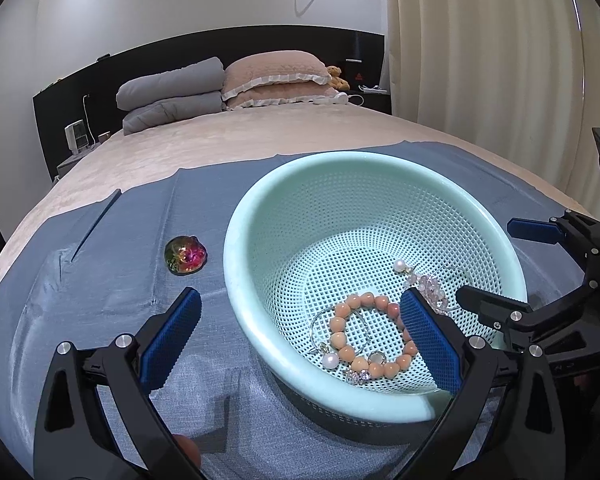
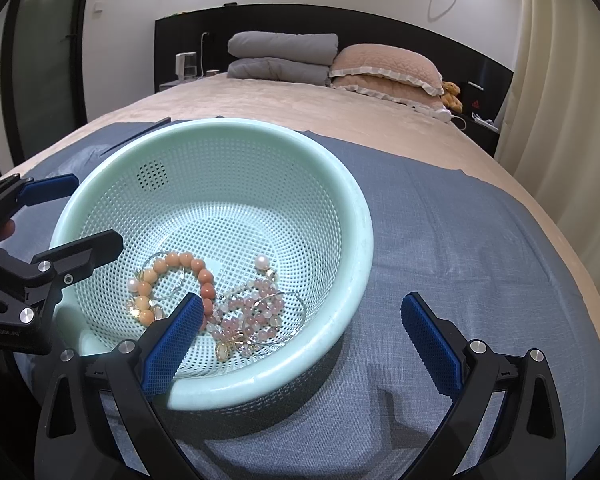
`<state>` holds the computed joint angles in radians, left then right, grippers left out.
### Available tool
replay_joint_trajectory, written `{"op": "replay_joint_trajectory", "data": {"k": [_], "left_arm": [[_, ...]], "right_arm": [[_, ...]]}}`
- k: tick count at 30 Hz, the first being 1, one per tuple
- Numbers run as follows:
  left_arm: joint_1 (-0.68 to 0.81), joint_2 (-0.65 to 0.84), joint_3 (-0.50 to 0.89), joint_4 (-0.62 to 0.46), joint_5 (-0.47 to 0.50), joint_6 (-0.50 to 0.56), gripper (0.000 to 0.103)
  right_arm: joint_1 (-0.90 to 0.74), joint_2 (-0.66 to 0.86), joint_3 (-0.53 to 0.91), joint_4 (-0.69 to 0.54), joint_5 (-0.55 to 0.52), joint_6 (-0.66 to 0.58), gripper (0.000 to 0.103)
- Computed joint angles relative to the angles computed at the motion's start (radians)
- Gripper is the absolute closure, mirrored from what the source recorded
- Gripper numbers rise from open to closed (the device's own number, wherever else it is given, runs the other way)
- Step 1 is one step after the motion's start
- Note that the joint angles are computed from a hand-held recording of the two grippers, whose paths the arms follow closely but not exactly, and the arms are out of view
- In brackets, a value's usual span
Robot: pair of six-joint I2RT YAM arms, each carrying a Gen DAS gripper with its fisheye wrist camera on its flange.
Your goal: Organize jewelry
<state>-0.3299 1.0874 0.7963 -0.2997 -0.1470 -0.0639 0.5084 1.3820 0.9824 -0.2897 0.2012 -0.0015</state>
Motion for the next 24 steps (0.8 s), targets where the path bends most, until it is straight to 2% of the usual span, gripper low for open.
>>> {"op": "replay_joint_trajectory", "data": {"k": [17, 24], "left_arm": [[-0.015, 0.003, 0.002, -0.006, -0.010, 0.005, 0.006], [-0.041, -0.009, -0.011, 0.021, -0.060, 0.014, 0.006]], "right_arm": [[0.000, 0.001, 0.005, -0.005, 0.000, 0.000, 0.008], [0.000, 0.001, 0.006, -0.005, 0.001, -0.001, 0.008]]}}
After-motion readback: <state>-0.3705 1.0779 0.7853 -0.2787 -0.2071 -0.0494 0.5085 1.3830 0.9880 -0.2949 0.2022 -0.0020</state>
